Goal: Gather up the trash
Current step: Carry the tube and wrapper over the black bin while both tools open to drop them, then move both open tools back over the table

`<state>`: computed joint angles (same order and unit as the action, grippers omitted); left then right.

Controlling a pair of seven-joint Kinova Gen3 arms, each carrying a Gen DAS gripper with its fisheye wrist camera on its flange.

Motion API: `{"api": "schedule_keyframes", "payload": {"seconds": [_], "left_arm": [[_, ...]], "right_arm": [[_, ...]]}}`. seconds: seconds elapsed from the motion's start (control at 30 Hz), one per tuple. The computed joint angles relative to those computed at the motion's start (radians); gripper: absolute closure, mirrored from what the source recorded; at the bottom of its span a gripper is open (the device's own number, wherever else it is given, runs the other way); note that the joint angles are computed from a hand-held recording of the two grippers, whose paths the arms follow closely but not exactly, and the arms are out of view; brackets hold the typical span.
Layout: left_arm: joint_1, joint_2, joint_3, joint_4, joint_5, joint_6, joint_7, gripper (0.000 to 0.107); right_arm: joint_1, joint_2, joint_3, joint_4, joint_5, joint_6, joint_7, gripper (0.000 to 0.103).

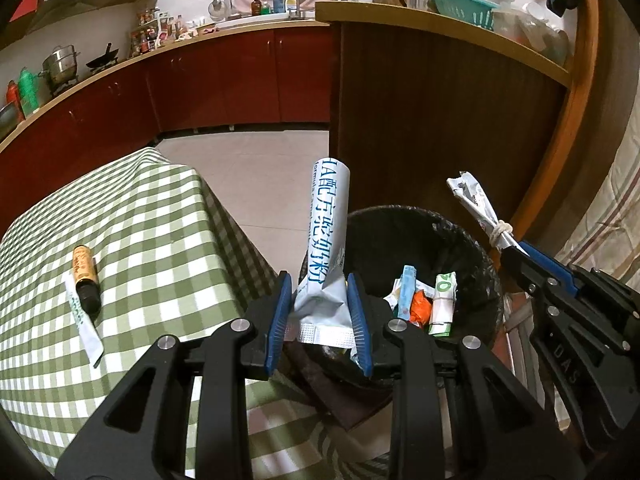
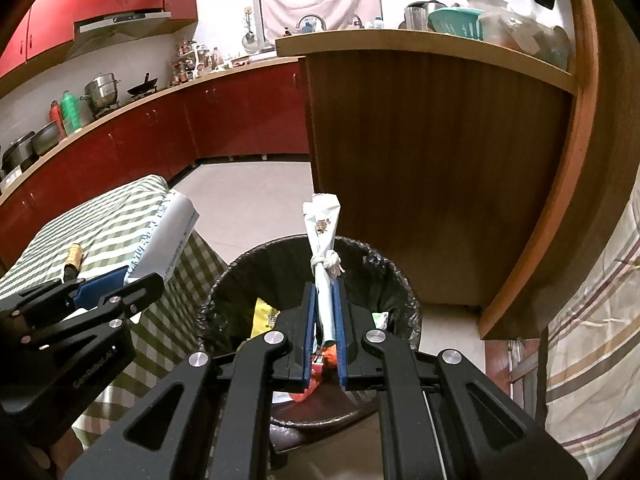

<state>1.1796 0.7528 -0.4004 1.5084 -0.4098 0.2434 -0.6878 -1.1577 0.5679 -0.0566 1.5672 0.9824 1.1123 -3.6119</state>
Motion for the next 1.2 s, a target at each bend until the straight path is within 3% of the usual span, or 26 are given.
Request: {"api": "schedule_keyframes", "payload": {"seconds": [0.2,0.37,0.6,1.0,1.2], "left_arm": [[-0.028,0.022,0.036,-0.045,-0.001,0.024,-0.013,0.078],[-0.067,0.036,0.086,-0.075,0.005,0.046,-0.030,0.063],[-0.070,0.031,0.087,-0.075,0.005,0.062,-0.008,0.058],[-0.023,-0.018,-0.002,0.010,-0.045,0.039,0.092,0.050],[-0.020,-0.047,-0.044,0.075,-0.065,0.034,0.143,0.048]], "right_arm": [[0.011,0.001,0.003,0.023,0.004,-0.019,-0.023,0.093],[0.039,0.004,0.002,0.039,-0.007,-0.062,-0.024,0.091],[0.037,0.006,0.010,0.028,-0.023,-0.059,-0.012,0.091],[0.013,0.034,0.019,-0.041,-0.011,-0.031,0.030,0.070],[0.008,0.066,0.027,-0.109,-0.018,-0.052,0.095,0.068]]}}
